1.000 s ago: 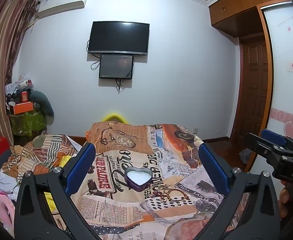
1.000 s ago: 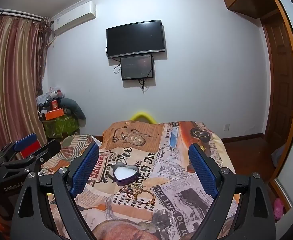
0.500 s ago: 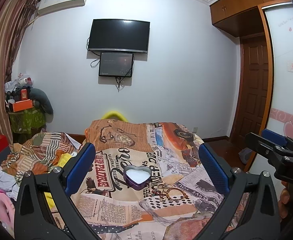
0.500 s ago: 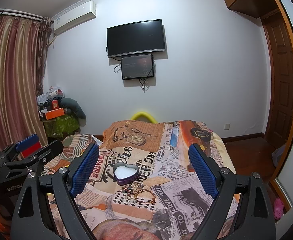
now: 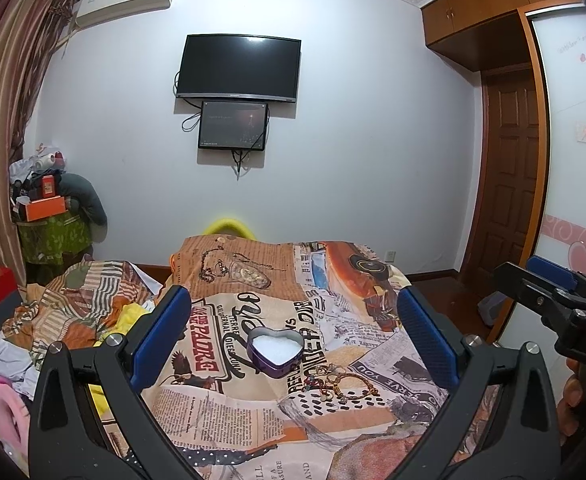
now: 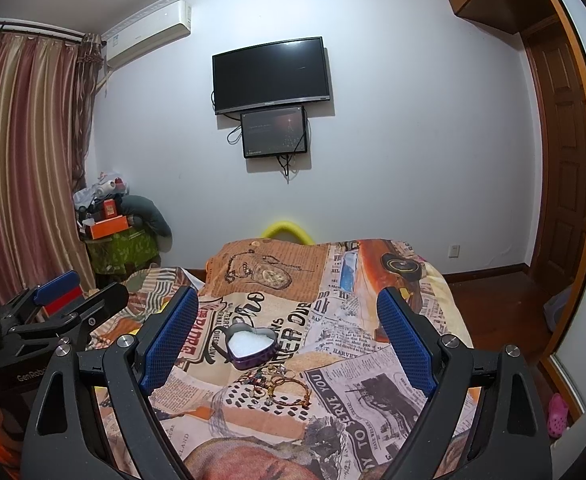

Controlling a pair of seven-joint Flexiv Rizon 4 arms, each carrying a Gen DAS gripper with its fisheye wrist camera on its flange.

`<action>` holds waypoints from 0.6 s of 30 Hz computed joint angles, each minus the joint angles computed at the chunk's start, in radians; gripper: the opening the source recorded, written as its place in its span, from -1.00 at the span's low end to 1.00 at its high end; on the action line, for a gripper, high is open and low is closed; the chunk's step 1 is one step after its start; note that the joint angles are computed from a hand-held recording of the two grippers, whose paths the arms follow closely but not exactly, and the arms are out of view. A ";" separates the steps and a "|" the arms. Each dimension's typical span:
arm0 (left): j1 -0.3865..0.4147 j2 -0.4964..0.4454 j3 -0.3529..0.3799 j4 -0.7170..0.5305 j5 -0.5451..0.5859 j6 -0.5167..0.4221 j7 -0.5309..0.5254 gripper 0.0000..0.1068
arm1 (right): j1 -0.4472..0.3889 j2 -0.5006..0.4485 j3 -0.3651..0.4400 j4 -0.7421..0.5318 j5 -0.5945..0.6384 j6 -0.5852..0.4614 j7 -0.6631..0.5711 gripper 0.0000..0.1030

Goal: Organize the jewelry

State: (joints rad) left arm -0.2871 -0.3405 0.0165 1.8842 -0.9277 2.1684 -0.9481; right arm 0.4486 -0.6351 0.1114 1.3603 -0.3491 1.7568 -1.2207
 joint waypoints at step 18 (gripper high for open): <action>-0.005 -0.005 -0.001 -0.006 -0.026 0.005 0.028 0.93 | -0.001 -0.003 0.002 0.004 0.003 0.003 -0.002 0.73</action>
State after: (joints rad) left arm -0.2926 -0.3454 0.0150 1.8784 -0.9538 2.1730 -0.9205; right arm 0.4475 -0.6377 0.1133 1.3645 -0.3460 1.7596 -1.2229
